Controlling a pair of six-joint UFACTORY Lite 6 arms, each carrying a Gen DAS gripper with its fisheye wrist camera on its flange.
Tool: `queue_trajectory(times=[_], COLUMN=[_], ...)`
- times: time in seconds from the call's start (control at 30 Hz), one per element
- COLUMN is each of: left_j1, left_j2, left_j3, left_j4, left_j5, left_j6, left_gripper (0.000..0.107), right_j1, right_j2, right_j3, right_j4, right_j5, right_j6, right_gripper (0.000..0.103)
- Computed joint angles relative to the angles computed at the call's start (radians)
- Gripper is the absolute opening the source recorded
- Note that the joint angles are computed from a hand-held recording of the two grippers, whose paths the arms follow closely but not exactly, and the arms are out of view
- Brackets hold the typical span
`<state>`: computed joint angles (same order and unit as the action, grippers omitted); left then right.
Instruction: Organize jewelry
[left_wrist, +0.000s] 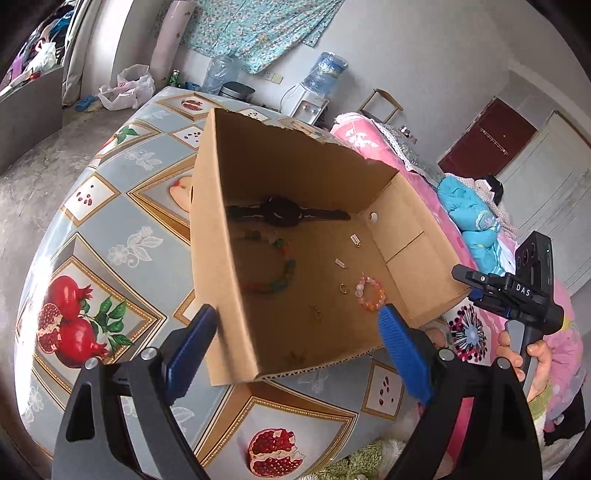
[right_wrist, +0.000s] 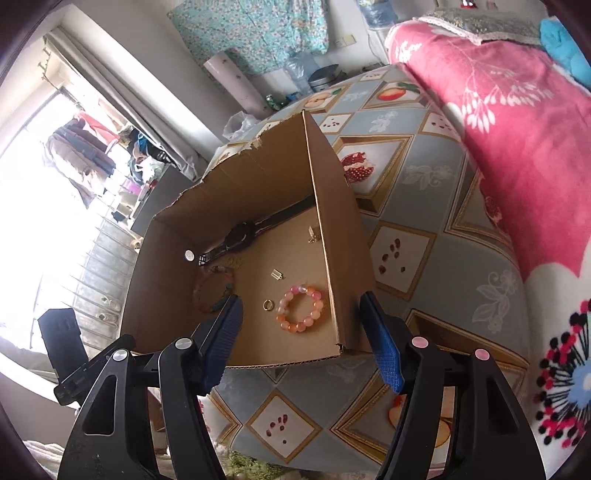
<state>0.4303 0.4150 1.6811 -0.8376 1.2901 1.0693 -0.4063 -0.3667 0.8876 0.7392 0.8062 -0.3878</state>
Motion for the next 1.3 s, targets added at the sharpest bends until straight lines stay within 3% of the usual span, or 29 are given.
queue_trajectory(times=[0.07, 0.17, 0.27, 0.37, 0.5, 0.67, 0.8, 0.97, 1.3], left_j1=[0.012, 0.036, 0.083, 0.109, 0.065, -0.04, -0.141, -0.183, -0.218], left_j2=[-0.063, -0.196, -0.319, -0.416, -0.541, -0.598, -0.585, -0.561, -0.581], left_j3=[-0.069, -0.186, -0.274, -0.335, -0.422, -0.469, -0.489, -0.507, -0.53], left_j4=[-0.016, -0.066, -0.153, -0.201, -0.194, -0.07, 0.148, 0.271, 0.337], left_j5=[-0.049, -0.2, -0.24, -0.253, -0.356, -0.48, -0.561, -0.539, -0.533], left_j6=[0.059, 0.153, 0.232, 0.25, 0.214, 0.093, -0.089, -0.225, -0.272], left_gripper=[0.088, 0.089, 0.098, 0.098, 0.098, 0.098, 0.098, 0.098, 0.098], right_j1=[-0.007, 0.022, 0.086, 0.269, 0.577, 0.853, 0.957, 0.992, 1.072], right_j2=[-0.028, -0.115, -0.255, -0.383, -0.43, -0.387, -0.307, -0.247, -0.175], right_j3=[-0.018, -0.039, -0.071, -0.097, -0.104, -0.103, -0.086, -0.084, -0.073], right_j4=[-0.003, -0.125, -0.292, -0.594, -0.977, -1.306, -1.421, -1.442, -1.458], right_j5=[-0.005, -0.061, -0.093, -0.113, -0.073, 0.031, 0.108, 0.133, 0.163], right_j6=[0.002, 0.123, 0.297, 0.604, 1.022, 1.405, 1.549, 1.605, 1.639], right_gripper=[0.063, 0.065, 0.072, 0.083, 0.094, 0.095, 0.095, 0.095, 0.095])
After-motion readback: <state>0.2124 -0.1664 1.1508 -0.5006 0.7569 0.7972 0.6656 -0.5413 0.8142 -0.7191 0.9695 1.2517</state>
